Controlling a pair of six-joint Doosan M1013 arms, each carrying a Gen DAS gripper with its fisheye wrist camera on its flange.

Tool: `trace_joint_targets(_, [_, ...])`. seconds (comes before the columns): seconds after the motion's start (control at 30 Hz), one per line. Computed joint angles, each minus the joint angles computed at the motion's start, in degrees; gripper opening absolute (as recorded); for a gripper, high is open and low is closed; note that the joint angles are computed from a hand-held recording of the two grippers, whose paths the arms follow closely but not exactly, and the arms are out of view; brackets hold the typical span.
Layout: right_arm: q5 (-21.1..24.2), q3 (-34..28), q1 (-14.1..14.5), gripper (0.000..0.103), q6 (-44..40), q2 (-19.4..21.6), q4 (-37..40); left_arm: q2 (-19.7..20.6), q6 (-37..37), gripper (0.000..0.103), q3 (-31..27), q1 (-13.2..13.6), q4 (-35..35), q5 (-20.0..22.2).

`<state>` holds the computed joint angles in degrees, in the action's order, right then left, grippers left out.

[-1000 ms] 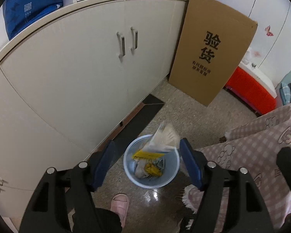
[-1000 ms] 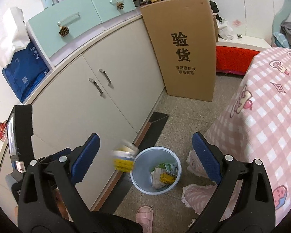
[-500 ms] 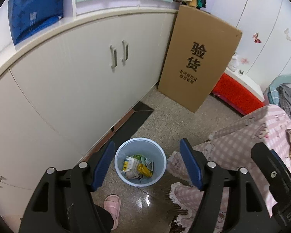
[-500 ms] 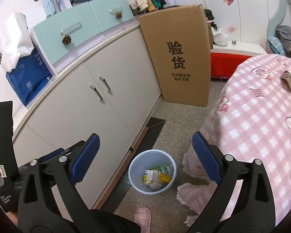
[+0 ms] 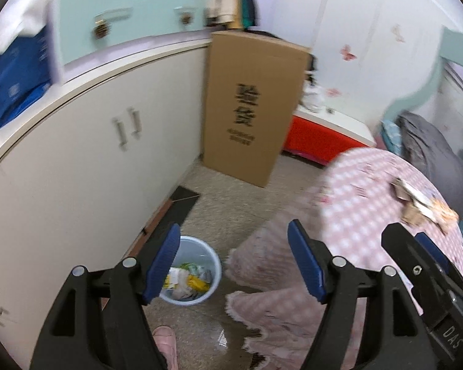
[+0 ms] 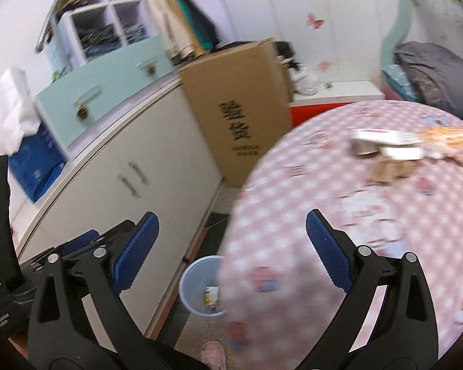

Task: Collect trash
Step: 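Move both open tools back over the table trash, then grasp the orange-white bread bag with the right tool while the left tool grasps the beige stocking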

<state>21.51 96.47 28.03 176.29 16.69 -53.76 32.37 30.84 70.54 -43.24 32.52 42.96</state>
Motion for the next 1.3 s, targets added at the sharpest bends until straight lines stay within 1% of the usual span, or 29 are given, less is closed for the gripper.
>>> trace_joint_targets(0.13, [2.5,3.6,-1.9,0.094,5.5,-3.0,-4.6,2.4,5.7,0.072,-4.1,-2.1,-1.3,0.2])
trace_joint_targets(0.23, [6.0,6.0,-3.4,0.094,7.4,-4.9,-6.7,4.9,10.8,0.073,-8.3,-3.8,-1.8,1.0])
trace_joint_targets(0.33, [8.3,8.0,-5.2,0.095,9.2,-6.5,-7.7,7.6,16.1,0.073,-12.8,-5.0,-4.5,1.7])
trace_joint_targets(0.43, [8.7,9.9,-7.3,0.095,10.0,-7.9,-7.0,10.6,21.6,0.074,-17.5,-6.1,-7.2,2.6])
trace_joint_targets(0.53, [8.6,11.3,-9.4,0.095,9.1,-8.9,-5.6,14.3,27.3,0.074,-23.1,-7.1,-9.6,4.6])
trace_joint_targets(0.57, [8.7,11.6,-10.2,0.095,8.7,-9.1,-5.0,15.0,28.2,0.074,-24.2,-7.3,-9.8,5.0])
trace_joint_targets(0.67, [7.7,12.4,-12.3,0.095,7.7,-9.4,-3.4,19.3,31.0,0.074,-31.1,-7.7,-10.8,9.5])
trace_joint_targets(0.73, [7.4,12.6,-13.7,0.095,6.8,-9.4,-2.4,21.4,31.9,0.074,-34.6,-7.7,-11.4,11.5])
trace_joint_targets(0.87, [6.6,11.9,-15.9,0.096,5.0,-8.6,-0.1,24.9,33.9,0.073,-40.7,-7.5,-12.9,14.5])
trace_joint_targets(0.9, [5.9,11.7,-16.6,0.096,4.1,-8.3,0.8,25.7,34.5,0.071,-42.0,-7.5,-13.2,15.1])
trace_joint_targets(0.93, [5.4,11.3,-17.3,0.096,3.2,-8.0,1.7,26.3,35.0,0.07,-43.0,-7.5,-13.5,15.3])
trace_joint_targets(1.0, [5.5,10.3,-18.2,0.096,1.4,-7.1,2.8,27.7,36.5,0.057,-45.5,-7.3,-14.9,16.2])
trace_joint_targets(1.03, [5.6,10.1,-18.5,0.096,1.0,-6.9,3.1,28.3,37.8,0.053,-46.5,-7.2,-16.1,16.3])
trace_joint_targets(1.07, [5.5,9.7,-18.9,0.096,0.5,-6.5,3.5,28.4,38.5,0.043,-46.7,-7.2,-16.5,16.2])
trace_joint_targets(1.1, [4.8,9.2,-19.4,0.096,-0.3,-6.1,4.4,28.8,39.0,0.03,-47.2,-7.1,-16.7,16.2])
trace_joint_targets(1.13, [4.4,8.7,-20.0,0.096,-1.4,-5.6,5.5,29.0,39.1,0.022,-47.6,-7.0,-17.5,16.4])
trace_joint_targets(1.17, [4.2,8.3,-20.5,0.096,-2.3,-5.1,6.1,29.1,39.3,0.008,-47.9,-6.8,-18.9,16.3])
trace_joint_targets(1.23, [3.7,7.7,-21.2,0.096,-4.2,-4.6,8.0,28.6,38.7,0.006,-46.8,-6.5,-20.0,15.1])
trace_joint_targets(1.3, [2.9,7.1,-22.0,0.095,-8.0,-3.8,11.0,27.1,37.4,0.006,-44.0,-6.4,-19.6,12.5])
